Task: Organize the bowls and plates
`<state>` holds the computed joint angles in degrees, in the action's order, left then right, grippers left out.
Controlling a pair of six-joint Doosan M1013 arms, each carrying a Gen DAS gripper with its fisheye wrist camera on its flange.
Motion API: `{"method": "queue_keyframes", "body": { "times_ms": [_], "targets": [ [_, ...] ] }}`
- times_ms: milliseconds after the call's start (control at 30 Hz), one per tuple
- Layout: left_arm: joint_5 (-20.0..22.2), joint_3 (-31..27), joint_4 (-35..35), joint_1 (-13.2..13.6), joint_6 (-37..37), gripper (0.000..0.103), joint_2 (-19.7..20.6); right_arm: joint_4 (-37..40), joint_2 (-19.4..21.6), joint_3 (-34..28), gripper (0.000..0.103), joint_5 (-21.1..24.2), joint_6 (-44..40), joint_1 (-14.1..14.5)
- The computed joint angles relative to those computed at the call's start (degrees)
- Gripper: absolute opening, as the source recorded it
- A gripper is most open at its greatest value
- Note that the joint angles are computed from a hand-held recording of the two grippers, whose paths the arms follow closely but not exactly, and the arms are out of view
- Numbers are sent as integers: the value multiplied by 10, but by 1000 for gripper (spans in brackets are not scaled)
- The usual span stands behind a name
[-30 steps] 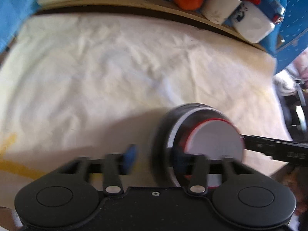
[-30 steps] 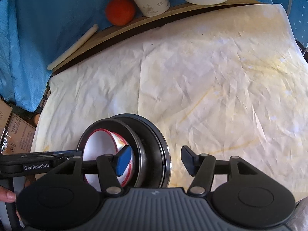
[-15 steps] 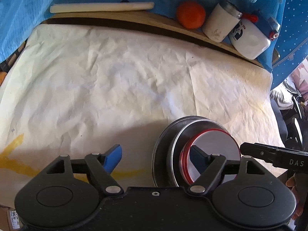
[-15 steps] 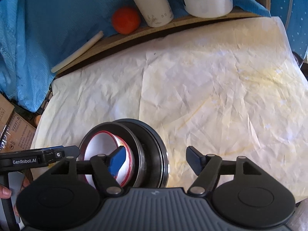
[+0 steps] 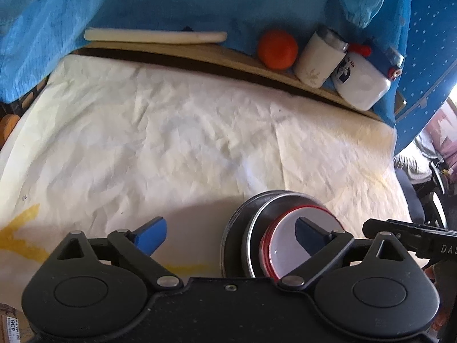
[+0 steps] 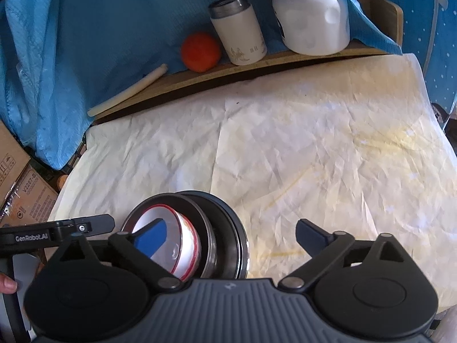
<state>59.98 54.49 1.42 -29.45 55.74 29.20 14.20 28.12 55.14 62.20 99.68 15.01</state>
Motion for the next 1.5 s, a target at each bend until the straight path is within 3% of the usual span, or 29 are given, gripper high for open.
{"method": "queue_keyframes", "body": {
  "times_ms": [300, 800, 1200, 1500],
  "targets": [
    [-69, 48, 55, -14, -52, 102, -28, -24, -18, 26, 103, -40, -12, 1],
    [-125, 104, 145, -37, -108, 102, -62, -38, -55, 87, 103, -125, -37, 6],
    [-160, 143, 214, -48, -112, 102, -86, -81, -84, 131, 103, -188, -6, 21],
    [-178, 186, 221, -44, -108, 102, -120, -167, -112, 169, 103, -229, 86, 50]
  ]
}}
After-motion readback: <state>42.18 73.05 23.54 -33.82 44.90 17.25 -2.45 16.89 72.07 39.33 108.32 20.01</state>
